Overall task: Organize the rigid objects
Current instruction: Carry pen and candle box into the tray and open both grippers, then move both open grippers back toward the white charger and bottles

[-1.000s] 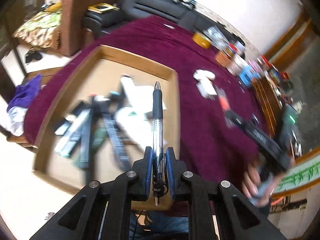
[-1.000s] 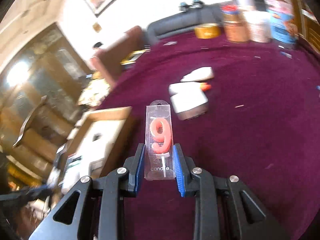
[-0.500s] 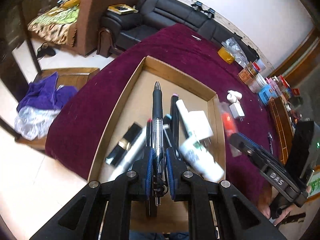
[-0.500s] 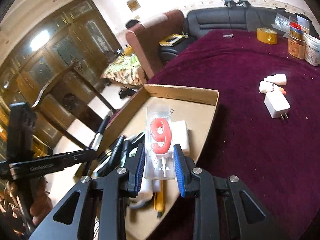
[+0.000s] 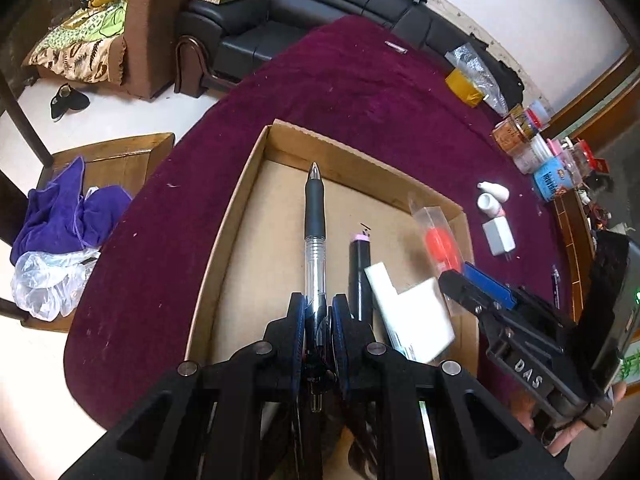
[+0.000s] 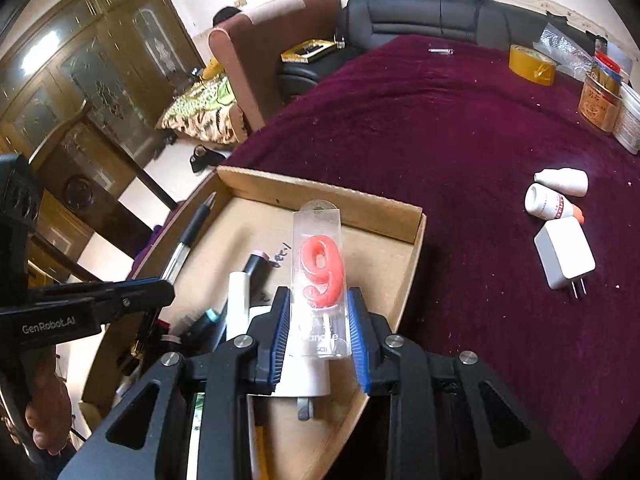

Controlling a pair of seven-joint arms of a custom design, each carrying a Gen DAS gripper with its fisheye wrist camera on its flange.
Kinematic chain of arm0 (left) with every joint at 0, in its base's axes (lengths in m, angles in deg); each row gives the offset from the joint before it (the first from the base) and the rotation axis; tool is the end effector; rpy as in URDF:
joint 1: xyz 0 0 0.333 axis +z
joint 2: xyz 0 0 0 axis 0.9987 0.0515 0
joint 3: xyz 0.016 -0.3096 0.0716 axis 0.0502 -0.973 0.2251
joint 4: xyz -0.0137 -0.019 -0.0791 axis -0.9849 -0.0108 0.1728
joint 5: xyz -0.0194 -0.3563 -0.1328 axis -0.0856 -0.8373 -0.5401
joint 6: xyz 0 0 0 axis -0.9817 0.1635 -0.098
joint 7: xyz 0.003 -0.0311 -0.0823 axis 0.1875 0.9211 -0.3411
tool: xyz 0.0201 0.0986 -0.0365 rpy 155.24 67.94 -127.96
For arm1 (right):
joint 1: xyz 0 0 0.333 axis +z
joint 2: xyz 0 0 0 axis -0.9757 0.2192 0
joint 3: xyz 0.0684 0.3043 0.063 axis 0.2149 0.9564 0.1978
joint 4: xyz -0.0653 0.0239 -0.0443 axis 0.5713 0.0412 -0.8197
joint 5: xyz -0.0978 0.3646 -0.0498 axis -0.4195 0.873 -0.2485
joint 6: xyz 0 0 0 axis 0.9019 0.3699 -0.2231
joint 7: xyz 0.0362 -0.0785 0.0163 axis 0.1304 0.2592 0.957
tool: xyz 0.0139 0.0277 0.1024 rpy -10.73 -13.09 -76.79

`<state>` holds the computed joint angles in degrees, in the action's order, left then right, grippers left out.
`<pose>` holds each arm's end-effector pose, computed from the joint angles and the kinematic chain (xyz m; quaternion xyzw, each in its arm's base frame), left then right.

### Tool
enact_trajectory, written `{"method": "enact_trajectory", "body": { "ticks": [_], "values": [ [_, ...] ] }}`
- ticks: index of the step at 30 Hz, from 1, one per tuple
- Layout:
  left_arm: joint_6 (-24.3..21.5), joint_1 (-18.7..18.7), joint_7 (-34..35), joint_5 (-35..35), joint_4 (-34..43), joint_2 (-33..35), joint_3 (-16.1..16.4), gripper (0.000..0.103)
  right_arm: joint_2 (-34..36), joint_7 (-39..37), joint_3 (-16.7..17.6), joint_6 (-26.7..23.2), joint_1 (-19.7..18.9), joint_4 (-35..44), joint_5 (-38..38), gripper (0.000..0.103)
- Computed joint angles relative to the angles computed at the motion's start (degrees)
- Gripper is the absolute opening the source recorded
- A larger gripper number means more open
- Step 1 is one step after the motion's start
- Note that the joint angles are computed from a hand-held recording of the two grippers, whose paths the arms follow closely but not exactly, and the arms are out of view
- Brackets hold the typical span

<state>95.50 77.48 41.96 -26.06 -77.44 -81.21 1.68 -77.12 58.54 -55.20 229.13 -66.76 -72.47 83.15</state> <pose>0.5244 -0.1704 0.4919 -0.7910 0.5581 -0.2469 0.0442 0.5642 0.1174 0.4705 -0.8165 0.4857 -0.0415 0.3093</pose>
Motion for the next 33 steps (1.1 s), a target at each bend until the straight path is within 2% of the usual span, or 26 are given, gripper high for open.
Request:
{"method": "enact_trajectory", "body": {
  "ticks": [5, 7, 10, 12, 14, 16, 20, 22, 25, 31, 33],
  "values": [
    [-2.6, 0.7, -2.7, 3.5, 2.3, 2.5, -0.5, 0.014, 0.9, 0.0, 0.0, 0.1, 0.0, 0.5, 1.2, 0.028],
    [-2.3, 1.0, -4.7, 5.9, 2.2, 2.6, -0.8, 0.014, 1.5, 0.6, 0.0, -0.2, -0.1, 1.1, 1.0, 0.028],
    [-0.4, 1.3, -6.0, 5.2, 0.8, 1.9, -0.7, 0.014, 1.4, -0.4, 0.0, -0.4, -0.4, 0.8, 3.1, 0.031],
    [0.8, 1.2, -5.4, 3.5, -0.2, 1.1, -0.5, 0.024, 0.7, -2.1, -0.2, -1.1, -0.9, 0.3, 5.6, 0.037],
    [2.2, 1.1, -7.1, 3.7, -1.6, -0.2, -0.5, 0.044, -1.2, -6.0, -0.7, -2.0, -1.5, -0.9, 10.0, 0.044],
    [3.1, 0.9, -10.3, 6.6, -2.9, -2.1, -0.8, 0.049, -3.8, -10.3, -1.6, -3.3, -2.2, -2.8, 14.7, 0.052],
    [5.1, 0.4, -21.5, 17.1, -5.8, -7.2, -3.3, 0.065, -7.9, -15.7, -4.2, -8.1, -3.7, -6.0, 20.4, 0.058],
    [5.3, -0.3, -26.4, 22.0, -6.2, -8.5, -4.8, 0.068, -8.8, -16.5, -5.0, -9.7, -4.5, -7.0, 20.7, 0.058],
    [4.6, -2.8, -29.5, 25.4, -5.1, -8.3, -5.8, 0.071, -9.1, -17.6, -6.3, -10.6, -6.3, -7.9, 20.3, 0.058],
    [2.4, -7.4, -29.1, 25.0, 0.5, -3.5, -6.1, 0.071, -6.0, -15.5, -8.5, -13.6, -10.6, -4.6, 19.0, 0.058],
    [0.9, -8.2, -29.1, 24.9, 3.1, -1.5, -6.5, 0.072, -5.3, -14.6, -8.5, -11.7, -11.7, -3.5, 19.2, 0.058]
  ]
}}
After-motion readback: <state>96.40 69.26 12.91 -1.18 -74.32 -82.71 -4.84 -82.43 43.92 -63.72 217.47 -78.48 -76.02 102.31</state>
